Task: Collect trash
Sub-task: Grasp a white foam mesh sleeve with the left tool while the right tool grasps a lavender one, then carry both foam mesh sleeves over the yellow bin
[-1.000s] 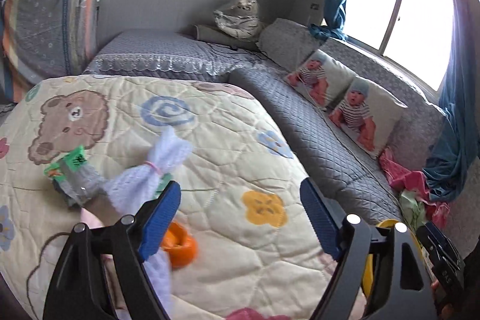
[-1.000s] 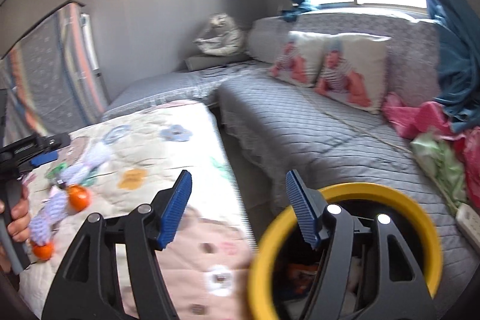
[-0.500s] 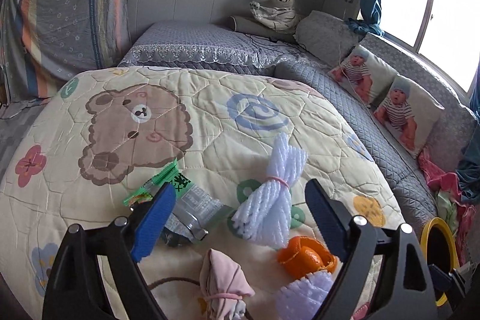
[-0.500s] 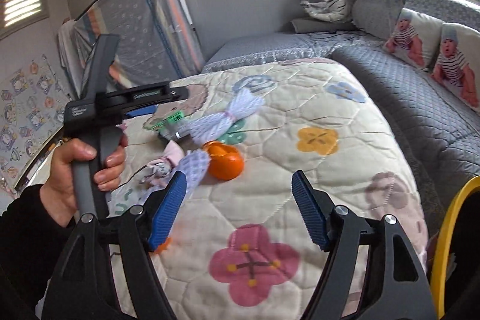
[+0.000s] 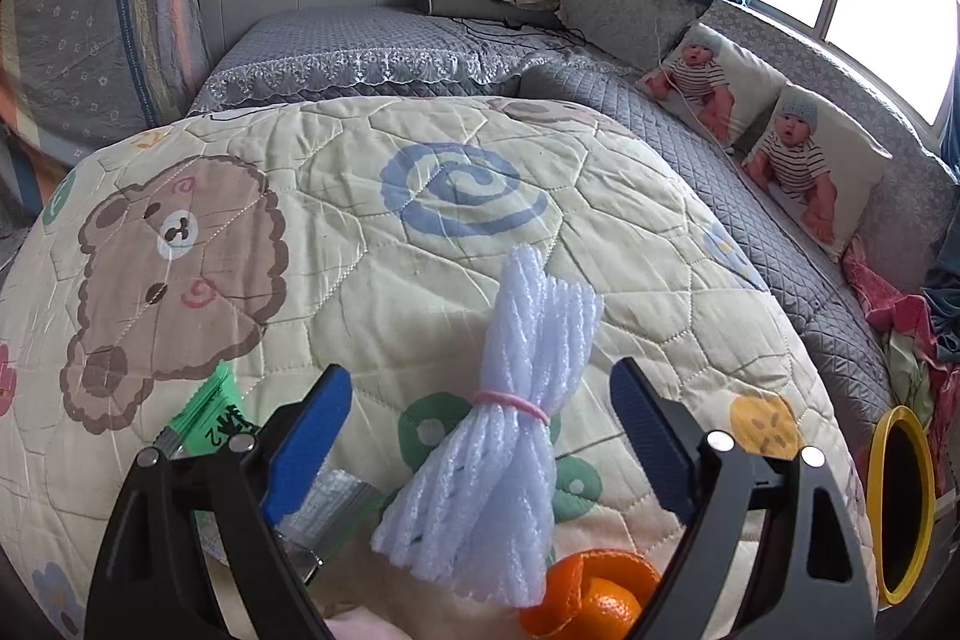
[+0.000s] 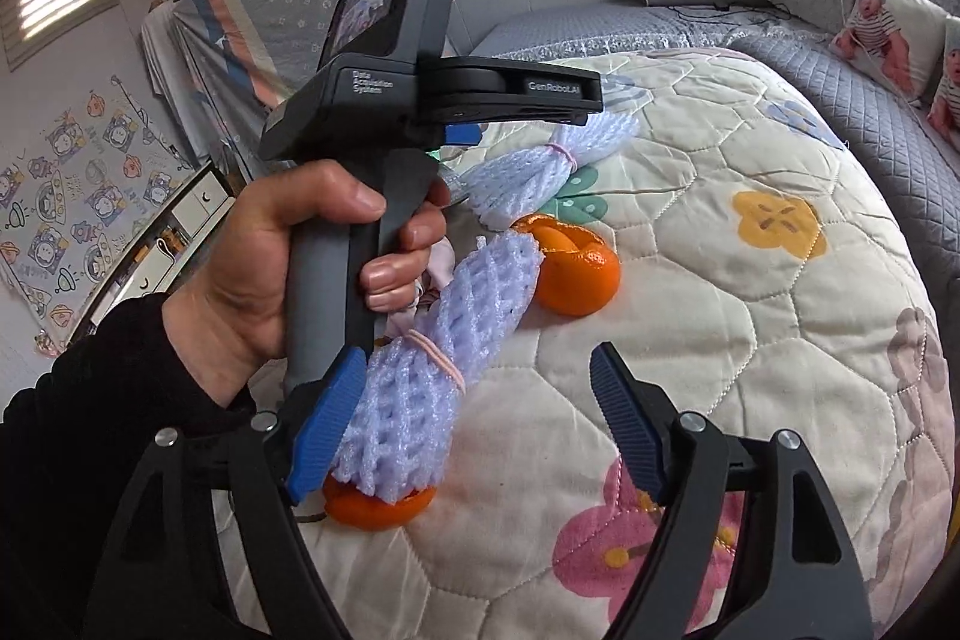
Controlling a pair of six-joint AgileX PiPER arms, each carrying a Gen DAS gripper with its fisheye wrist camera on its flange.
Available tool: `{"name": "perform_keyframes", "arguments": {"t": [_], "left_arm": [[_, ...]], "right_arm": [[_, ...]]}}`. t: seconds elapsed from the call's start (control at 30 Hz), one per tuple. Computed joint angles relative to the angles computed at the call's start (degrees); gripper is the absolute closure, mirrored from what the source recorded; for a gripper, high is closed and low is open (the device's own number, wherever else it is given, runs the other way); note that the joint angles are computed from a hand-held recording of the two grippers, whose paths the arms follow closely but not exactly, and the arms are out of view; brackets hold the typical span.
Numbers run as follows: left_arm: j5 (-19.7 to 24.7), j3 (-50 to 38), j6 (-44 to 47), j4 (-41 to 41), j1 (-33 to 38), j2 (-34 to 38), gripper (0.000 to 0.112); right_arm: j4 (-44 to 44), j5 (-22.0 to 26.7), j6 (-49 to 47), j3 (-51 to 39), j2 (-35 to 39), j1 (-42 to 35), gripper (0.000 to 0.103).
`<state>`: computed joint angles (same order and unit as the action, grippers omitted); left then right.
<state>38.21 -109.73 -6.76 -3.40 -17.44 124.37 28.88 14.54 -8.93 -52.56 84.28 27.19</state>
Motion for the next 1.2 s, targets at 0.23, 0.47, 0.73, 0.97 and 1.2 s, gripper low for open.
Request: {"name": "perform_keyframes", "arguments": {"t": [0.23,0.47,0.73,0.97,1.2], "left_arm": [[3.7,-6.3,-0.7,0.1,0.0,4.4,0.032],[5.6,-8.7,1.4,-1.6,0.2,6.5,0.058],[5.9,-9.0,5.1,-5.5,0.5,6.6,0.080],[6.1,-9.6,5.4,-5.3,0.7,6.6,0.089],[5.5,-7.7,5.6,-6.4,1.4,4.3,0.099]], "right_arm": [[3.9,2.9,-3.0,-3.8,3.7,-0.1,0.030],[7.3,4.2,-6.8,-6.1,6.8,0.1,0.054],[10.5,4.7,-10.6,-5.4,6.2,-0.3,0.065],[8.4,4.7,-9.4,-4.6,4.7,-0.5,0.074],[6.6,4.3,-8.5,-3.1,1.8,-0.2,0.078]]}}
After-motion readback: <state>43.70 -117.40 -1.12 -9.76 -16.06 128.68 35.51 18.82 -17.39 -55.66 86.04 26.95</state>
